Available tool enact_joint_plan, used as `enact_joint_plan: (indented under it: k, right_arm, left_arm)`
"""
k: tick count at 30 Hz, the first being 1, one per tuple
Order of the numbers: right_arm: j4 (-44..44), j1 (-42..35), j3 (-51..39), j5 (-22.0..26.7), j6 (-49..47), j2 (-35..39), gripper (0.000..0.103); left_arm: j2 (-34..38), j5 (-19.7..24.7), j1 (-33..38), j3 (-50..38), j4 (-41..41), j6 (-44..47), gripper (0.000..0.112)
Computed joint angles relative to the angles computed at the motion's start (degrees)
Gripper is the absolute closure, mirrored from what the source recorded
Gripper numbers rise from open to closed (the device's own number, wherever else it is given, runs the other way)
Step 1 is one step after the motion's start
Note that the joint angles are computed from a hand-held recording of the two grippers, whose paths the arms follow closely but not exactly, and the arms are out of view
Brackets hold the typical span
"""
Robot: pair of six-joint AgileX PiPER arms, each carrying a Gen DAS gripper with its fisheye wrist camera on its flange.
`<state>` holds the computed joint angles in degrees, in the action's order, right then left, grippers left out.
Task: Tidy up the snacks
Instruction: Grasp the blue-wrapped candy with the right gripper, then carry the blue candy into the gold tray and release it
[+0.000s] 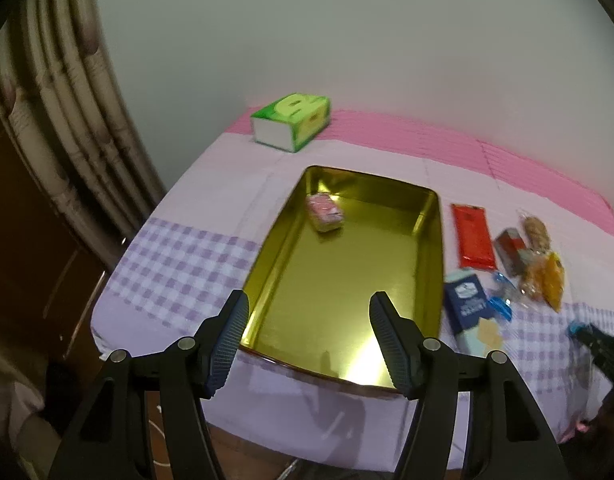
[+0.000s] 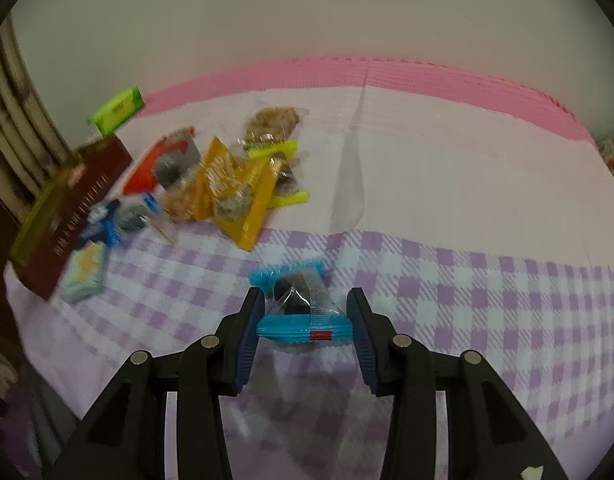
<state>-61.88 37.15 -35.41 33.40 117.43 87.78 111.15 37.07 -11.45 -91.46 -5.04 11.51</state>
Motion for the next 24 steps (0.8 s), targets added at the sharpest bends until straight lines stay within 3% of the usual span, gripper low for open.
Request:
enact_joint_plan:
  k: [3,6,13,17,24]
  right_arm:
    - [0.89,2.99,-2.21,3.21,-0.87,-2.34,0.063]
    - [5.25,4.49,-8.07,8.95,-9.47,-0.36,0.064]
    - [6.46,4.01,-4.77,6.06,-6.75,0.14,0.064]
    - [6.10,6.25,-4.99,7.67,-4.87,-0.32,0.064]
    - [7.57,8.08,-12.05,12.31,-12.30,-0.37,0.064]
  left_arm:
    - [-2.03,-3.13,-0.49,3.05,-0.64,0.90,0.049]
    - [-2.26,-3.70,-0.45,3.46,-0.82,1.58,0.049]
    - [-0.74,-1.28,1.10,2.08,-5.10,4.44,0.049]
    - [0.58,1.66,1.84,0.17,-7.40,5.84,0.049]
    - [-0.38,0.24,1.45,1.63,-6.78,5.87,0.048]
